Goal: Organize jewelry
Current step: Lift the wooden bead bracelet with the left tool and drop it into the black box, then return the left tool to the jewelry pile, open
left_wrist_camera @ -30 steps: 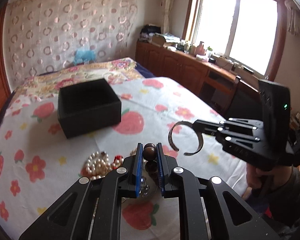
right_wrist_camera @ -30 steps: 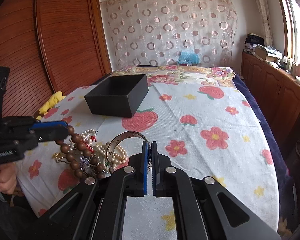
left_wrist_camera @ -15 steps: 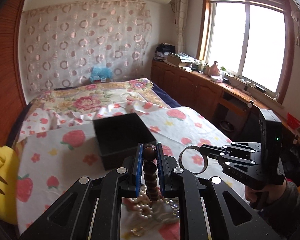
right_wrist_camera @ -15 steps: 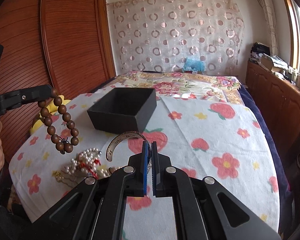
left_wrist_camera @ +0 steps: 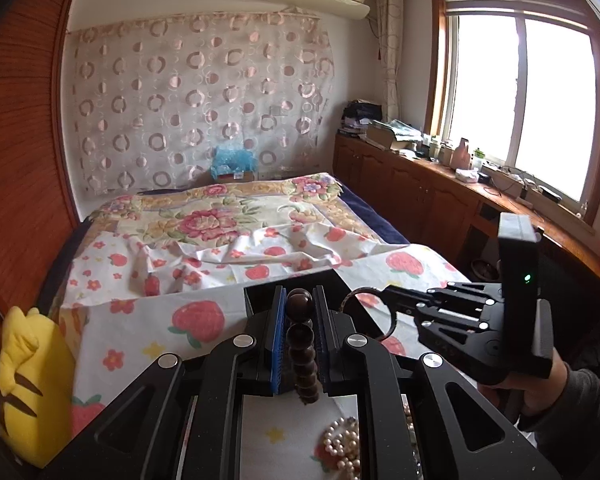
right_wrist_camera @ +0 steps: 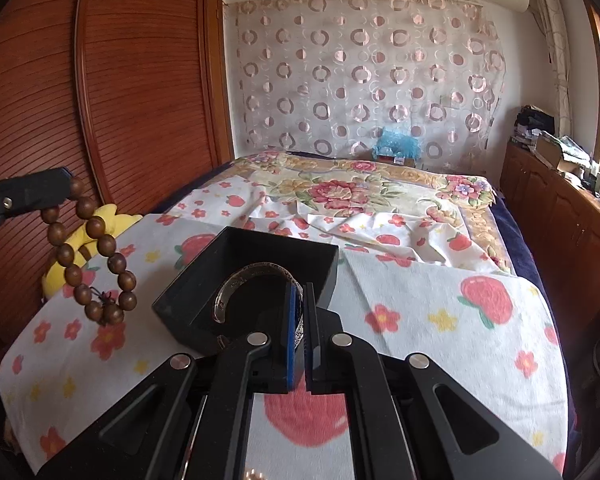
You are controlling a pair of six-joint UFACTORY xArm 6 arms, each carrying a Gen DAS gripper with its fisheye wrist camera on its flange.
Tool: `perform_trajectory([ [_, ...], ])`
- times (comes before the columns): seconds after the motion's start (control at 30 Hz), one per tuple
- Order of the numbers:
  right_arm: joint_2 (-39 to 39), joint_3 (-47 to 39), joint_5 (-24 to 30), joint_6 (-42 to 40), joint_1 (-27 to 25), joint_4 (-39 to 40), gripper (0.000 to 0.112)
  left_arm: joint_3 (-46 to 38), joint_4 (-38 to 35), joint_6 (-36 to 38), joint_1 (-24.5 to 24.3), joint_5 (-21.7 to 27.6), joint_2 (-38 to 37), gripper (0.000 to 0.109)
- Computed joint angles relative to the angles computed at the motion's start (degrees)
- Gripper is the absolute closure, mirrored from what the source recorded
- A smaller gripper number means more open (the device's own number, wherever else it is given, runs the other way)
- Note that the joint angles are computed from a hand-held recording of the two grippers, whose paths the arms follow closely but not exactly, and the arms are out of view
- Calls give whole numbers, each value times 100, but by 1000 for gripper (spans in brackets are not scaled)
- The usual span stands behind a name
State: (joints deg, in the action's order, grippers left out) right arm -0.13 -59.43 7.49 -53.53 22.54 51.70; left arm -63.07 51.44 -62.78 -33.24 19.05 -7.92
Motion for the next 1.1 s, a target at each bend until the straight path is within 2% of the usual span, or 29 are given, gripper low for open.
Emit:
perform_trajectory([
  [0.13, 362, -376, 172, 24, -5, -52, 108, -265, -46, 141, 50, 118, 163, 96],
  [0.23, 561, -600, 500, 17, -19, -98, 108, -488, -169, 334, 69, 205, 349, 96],
  [0.33, 605, -600, 483, 175, 20, -305, 108, -720, -311, 531, 84, 287, 575, 96],
  [0.9, -610, 650, 327, -1102, -191, 831, 108, -1624, -1208, 1365, 43, 698, 1737, 96],
  [0.93, -707, 748, 332, -1208, -185, 943, 108, -1546, -1177, 1304, 44, 684, 1702, 94],
  [1.0, -882, 921, 323, -1356, -168, 1079, 108, -1373, -1035, 1139, 23, 626, 1597, 83],
  [1.1, -1155, 1212, 300, -1443, -137, 1155, 108, -1010, -900, 923, -38, 536, 1341, 81],
])
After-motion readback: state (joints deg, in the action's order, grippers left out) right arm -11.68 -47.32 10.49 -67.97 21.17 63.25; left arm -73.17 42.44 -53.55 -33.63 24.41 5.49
